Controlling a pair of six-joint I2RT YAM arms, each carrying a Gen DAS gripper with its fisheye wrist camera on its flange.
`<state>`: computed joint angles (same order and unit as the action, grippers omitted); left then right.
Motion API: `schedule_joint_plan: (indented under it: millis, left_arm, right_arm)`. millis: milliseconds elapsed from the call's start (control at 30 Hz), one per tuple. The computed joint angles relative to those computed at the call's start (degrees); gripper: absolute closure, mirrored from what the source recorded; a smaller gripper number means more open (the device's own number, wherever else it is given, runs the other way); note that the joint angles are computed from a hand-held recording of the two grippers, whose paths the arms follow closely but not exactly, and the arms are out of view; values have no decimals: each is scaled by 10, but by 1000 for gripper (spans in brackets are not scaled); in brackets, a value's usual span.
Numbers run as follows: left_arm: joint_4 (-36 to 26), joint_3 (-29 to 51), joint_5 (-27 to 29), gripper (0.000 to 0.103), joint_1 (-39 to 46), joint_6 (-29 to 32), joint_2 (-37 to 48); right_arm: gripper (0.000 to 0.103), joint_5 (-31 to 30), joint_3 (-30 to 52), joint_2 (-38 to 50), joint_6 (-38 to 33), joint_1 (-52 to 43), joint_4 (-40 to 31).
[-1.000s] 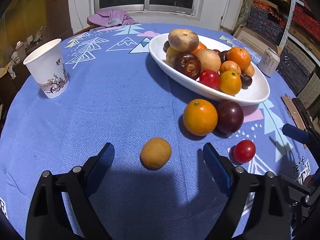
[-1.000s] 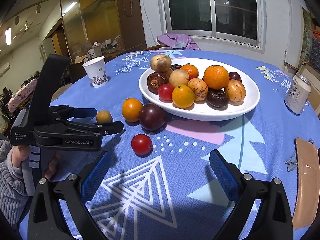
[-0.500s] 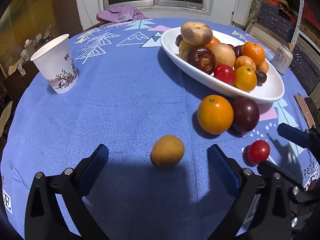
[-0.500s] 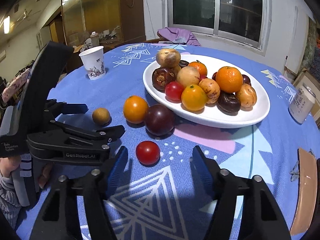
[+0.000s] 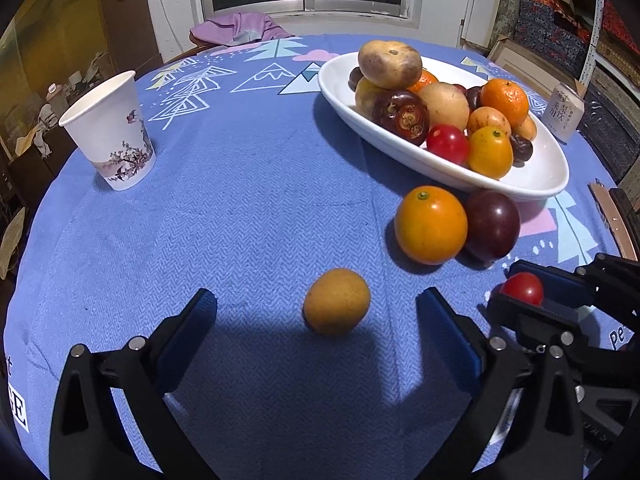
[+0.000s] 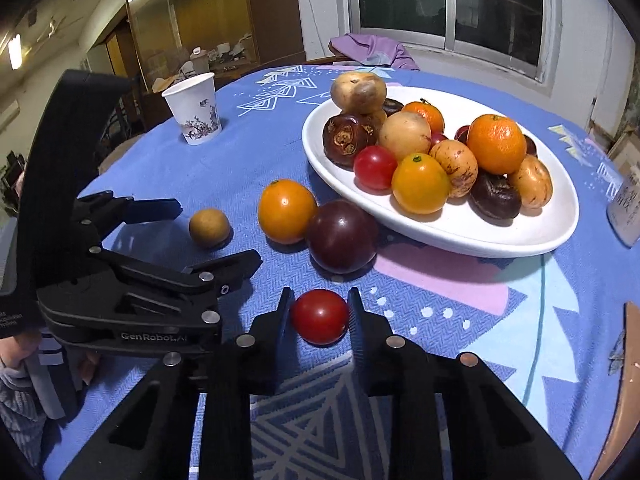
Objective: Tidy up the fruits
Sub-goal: 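Grasp the small brown fruit with the left tool while the right tool grasps a red tomato, then carry the brown fruit and tomato onto the white plate and release both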
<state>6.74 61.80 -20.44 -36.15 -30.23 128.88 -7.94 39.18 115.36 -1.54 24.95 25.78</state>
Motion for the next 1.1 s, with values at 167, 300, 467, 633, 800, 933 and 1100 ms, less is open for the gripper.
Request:
schedule_joint_plan:
  millis: [167, 300, 467, 633, 800, 933, 1100]
  left_arm:
    - [12, -5, 9, 4, -2, 12, -2]
    - [29, -4, 37, 4, -12, 59, -1]
    - [60, -18, 67, 4, -7, 68, -6]
    - [80, -36, 51, 37, -11, 54, -15]
    - [84, -46, 38, 59, -5, 38, -23]
    - [74, -44, 22, 71, -7, 32, -24]
    - [60, -39, 5, 76, -19, 31, -23]
  right_arm:
    - [76, 38, -17, -11, -24, 9, 8]
    - [75, 44, -27, -17, -35, -6, 7]
    - [75, 9, -31, -18, -32, -35, 5]
    - [75, -2, -29, -15, -31, -38, 3]
    - [75, -10, -29, -14, -30, -42, 2]
    - [75, -9, -28, -14, -31, -42, 2]
    - [75, -5, -31, -16, -32, -40, 3]
